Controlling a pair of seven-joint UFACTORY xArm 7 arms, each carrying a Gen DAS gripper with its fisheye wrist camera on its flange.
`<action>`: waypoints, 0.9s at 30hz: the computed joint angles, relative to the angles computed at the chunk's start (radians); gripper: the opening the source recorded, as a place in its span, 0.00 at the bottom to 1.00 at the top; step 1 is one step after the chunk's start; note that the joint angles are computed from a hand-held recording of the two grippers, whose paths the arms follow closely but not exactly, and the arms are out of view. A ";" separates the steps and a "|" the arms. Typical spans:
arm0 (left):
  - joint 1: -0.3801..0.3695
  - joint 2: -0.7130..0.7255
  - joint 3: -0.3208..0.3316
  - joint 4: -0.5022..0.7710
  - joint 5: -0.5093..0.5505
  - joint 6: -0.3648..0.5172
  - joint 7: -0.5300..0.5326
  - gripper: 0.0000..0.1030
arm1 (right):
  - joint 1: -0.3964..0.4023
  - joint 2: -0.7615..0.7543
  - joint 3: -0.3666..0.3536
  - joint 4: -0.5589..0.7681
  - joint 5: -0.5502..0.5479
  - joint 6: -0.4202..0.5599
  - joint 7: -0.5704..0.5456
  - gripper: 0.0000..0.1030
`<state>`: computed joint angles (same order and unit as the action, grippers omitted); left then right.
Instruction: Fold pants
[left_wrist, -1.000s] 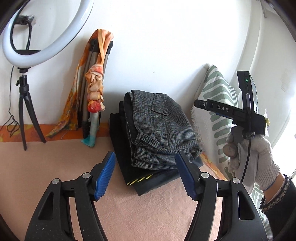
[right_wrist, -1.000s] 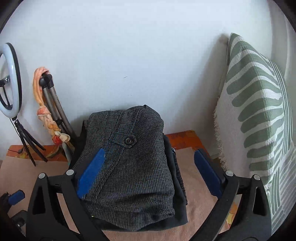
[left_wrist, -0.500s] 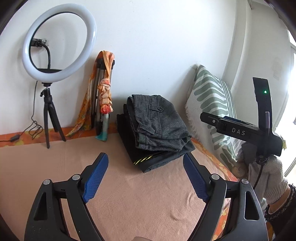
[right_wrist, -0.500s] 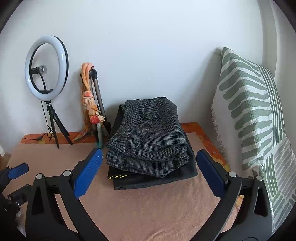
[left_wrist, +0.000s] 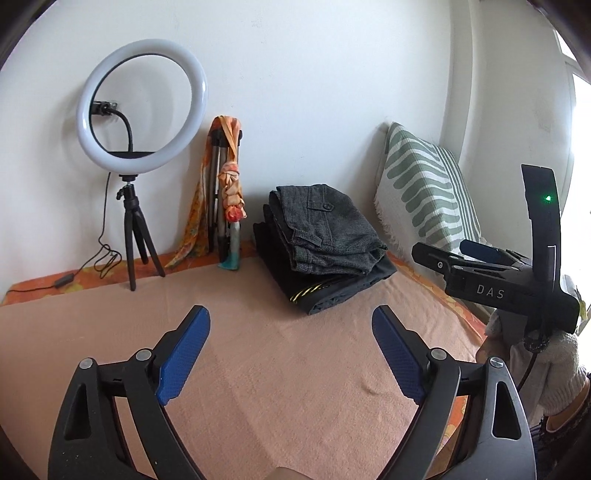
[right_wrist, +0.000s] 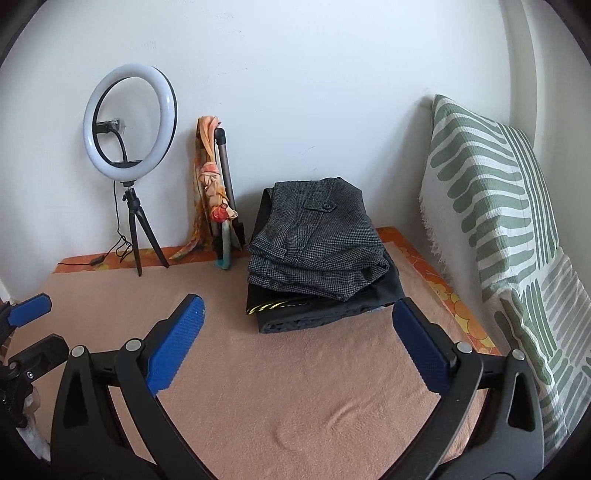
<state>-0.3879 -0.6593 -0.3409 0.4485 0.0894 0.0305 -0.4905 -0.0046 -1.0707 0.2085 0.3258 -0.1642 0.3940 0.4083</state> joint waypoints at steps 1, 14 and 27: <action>0.011 -0.013 -0.014 -0.009 0.005 0.000 -0.004 0.87 | 0.004 -0.018 0.010 -0.013 0.002 0.004 0.009 1.00; 0.112 -0.094 -0.120 -0.077 0.044 -0.020 -0.083 0.87 | 0.052 -0.109 0.056 -0.103 0.004 -0.013 0.105 1.00; 0.233 -0.105 -0.216 -0.066 0.125 0.032 -0.169 0.88 | 0.040 -0.036 0.068 -0.125 -0.011 -0.096 0.139 1.00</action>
